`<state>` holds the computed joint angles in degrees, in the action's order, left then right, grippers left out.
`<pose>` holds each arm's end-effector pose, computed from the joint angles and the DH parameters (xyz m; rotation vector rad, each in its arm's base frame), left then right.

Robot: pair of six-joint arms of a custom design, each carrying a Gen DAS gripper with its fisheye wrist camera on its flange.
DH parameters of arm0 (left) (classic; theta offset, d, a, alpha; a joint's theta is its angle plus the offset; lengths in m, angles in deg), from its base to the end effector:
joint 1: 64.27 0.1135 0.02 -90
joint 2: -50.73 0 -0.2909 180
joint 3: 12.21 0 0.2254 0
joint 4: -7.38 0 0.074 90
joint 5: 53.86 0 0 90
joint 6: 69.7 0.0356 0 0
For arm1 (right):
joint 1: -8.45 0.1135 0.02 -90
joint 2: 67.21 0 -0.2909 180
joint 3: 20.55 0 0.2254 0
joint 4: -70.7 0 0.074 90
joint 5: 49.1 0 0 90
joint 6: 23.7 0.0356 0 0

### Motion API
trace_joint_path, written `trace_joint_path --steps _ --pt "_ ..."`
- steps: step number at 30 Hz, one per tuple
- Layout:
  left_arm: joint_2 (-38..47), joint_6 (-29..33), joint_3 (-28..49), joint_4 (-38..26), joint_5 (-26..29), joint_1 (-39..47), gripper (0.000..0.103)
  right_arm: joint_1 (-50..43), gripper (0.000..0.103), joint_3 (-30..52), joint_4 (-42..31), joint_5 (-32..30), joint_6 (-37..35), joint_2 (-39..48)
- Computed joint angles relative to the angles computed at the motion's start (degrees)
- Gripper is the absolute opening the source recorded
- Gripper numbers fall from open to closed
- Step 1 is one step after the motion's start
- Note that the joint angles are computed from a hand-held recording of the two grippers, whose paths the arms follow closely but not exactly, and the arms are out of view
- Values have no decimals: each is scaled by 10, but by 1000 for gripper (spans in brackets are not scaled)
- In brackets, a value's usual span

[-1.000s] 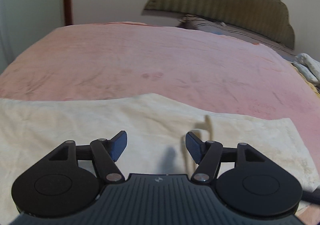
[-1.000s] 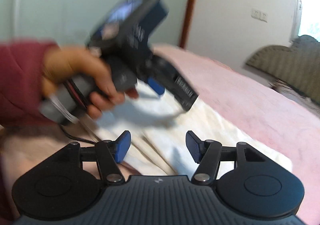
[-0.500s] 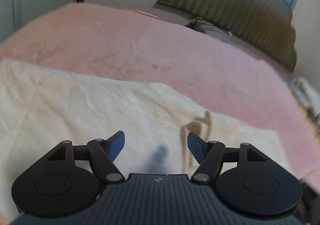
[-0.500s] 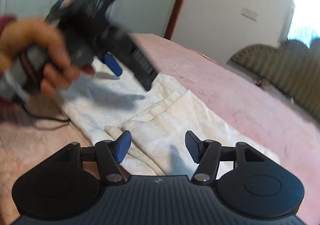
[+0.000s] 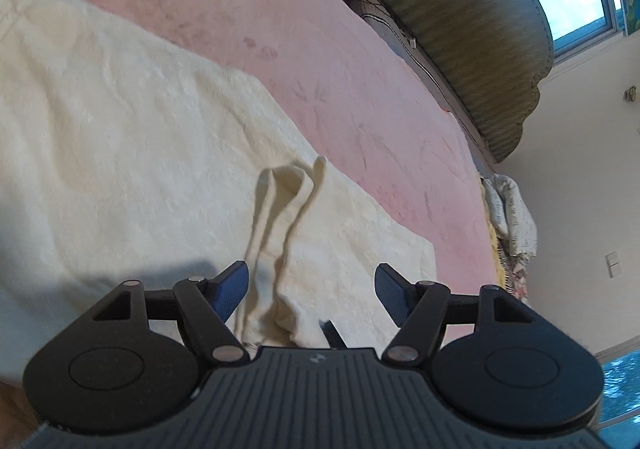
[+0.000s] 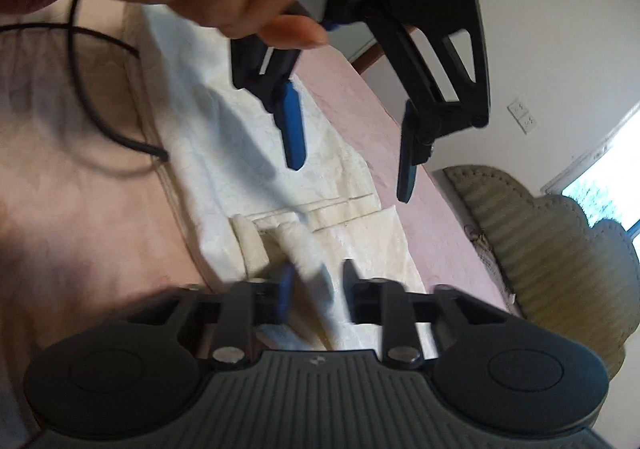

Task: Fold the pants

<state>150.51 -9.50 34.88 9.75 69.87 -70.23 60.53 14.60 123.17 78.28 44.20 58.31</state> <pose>0.2687 -0.0479 0.1412 -0.2471 2.4852 -0.9913 0.1819 0.1983 0.0620 -0.9799 1.8663 -0.4166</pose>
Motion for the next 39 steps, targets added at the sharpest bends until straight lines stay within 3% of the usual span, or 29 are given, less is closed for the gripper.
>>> trace_joint_path --steps 4,8,13,14,15,18,22,24,27,28,31,33,36,38,39 --pt "30 -35 0 34 54 11 73 -50 8 -39 32 -87 74 -37" --pt "55 -48 19 44 7 -22 73 -109 8 -86 47 -195 160 -99" --pt "125 -112 36 96 60 -25 66 -171 8 -125 89 -298 230 -126" --pt "133 -128 33 113 61 -25 46 -181 8 -129 97 -313 240 -126" --pt "139 -133 29 128 62 -24 20 -187 8 -132 99 -324 247 -128" --pt "125 -114 3 158 25 -24 2 -177 8 -130 109 -318 246 -113" --pt "94 -68 -44 186 -22 -26 1 -153 12 -110 55 -320 214 -118" --pt "89 -46 -56 188 -29 -25 2 -194 13 -143 122 -396 198 -117" --pt "104 -41 -59 194 -57 -39 2 -294 14 -182 219 -518 251 -105" --pt "108 -43 -60 199 -64 -43 2 -310 14 -179 212 -518 269 -106" --pt "100 -19 -76 215 -90 -54 3 -291 14 -140 102 -422 279 -106" --pt "94 -10 -73 204 -102 -61 3 -272 14 -117 66 -399 273 -74" --pt "88 7 -73 194 -99 -57 6 -227 15 -126 108 -334 295 -55" --pt "68 8 -69 171 -106 -55 16 -228 15 -132 144 -354 310 -51" --pt "55 13 -71 165 -117 -54 15 -233 15 -120 113 -374 305 -62"
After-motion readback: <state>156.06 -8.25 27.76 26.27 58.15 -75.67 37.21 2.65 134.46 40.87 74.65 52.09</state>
